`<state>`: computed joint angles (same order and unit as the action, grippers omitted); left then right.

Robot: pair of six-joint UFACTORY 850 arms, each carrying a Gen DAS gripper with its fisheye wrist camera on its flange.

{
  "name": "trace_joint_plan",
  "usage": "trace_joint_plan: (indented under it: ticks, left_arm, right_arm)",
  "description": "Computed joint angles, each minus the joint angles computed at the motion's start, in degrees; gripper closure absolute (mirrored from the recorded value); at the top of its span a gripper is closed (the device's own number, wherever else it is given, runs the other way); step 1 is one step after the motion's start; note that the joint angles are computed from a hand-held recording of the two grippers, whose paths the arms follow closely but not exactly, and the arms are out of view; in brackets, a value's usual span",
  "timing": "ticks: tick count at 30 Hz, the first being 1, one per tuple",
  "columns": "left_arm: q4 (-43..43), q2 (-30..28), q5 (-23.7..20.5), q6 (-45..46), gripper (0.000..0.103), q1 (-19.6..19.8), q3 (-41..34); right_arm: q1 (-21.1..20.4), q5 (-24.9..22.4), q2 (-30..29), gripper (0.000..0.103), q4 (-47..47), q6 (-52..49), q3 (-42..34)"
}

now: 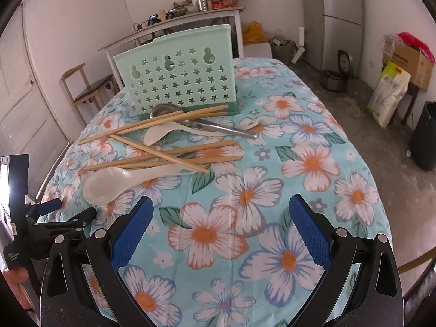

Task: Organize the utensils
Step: 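Grasp the large white ceramic spoon with left tool while right tool grasps small white spoon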

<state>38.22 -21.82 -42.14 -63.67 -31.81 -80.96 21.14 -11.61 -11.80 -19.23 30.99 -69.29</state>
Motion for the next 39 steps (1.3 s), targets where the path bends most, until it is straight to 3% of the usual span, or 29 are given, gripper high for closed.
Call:
trace_joint_plan:
  ticks: [3,9,13,15,18,20,26,30,32,36,39]
  left_arm:
    - [2.68,0.79,0.5,-2.59,0.004,-0.72,1.39]
    - [-1.85,2.33,1.82,1.79,0.005,0.0,1.45]
    - [5.16,5.99,9.38,-6.04,0.005,-0.18,4.27]
    - [4.23,6.62,13.62,-6.27,0.006,0.36,4.63]
    - [-2.89,6.02,18.06,-1.31,0.017,1.59,4.11]
    - [-9.22,5.21,19.38,3.72,0.033,2.28,3.44]
    - [-30.72,3.31,22.21,19.58,0.059,5.16,2.79]
    - [-34.87,2.95,23.35,21.92,0.073,5.85,3.45]
    - [-36.81,3.16,23.97,23.94,0.087,6.07,3.97]
    - [-47.18,4.85,24.67,33.88,0.091,7.08,5.74]
    - [-47.01,6.35,23.63,35.1,0.092,7.46,6.74]
  right_arm:
    - [-0.15,0.03,-0.5,0.008,3.02,-3.4,-0.03]
    - [-1.27,-0.27,-1.95,0.008,22.11,-23.58,-0.6]
    - [-1.95,-2.05,-3.29,0.008,33.29,-35.54,-1.62]
    - [-2.09,-2.79,-3.82,0.008,35.66,-38.02,-1.88]
    - [-2.04,-2.29,-3.84,0.008,35.73,-38.78,-1.58]
    - [-2.11,-1.96,-3.92,0.008,36.94,-40.31,-1.37]
    - [-3.37,-3.13,-4.4,0.008,48.83,-52.66,-1.74]
    - [-3.6,-3.16,-4.55,0.008,51.43,-56.15,-1.73]
    - [-3.43,-2.41,-4.42,0.008,50.56,-55.6,-1.36]
    - [-2.5,-2.01,-4.58,0.008,39.88,-45.69,-1.67]
    - [-2.43,-3.05,-4.98,0.008,37.22,-43.05,-2.46]
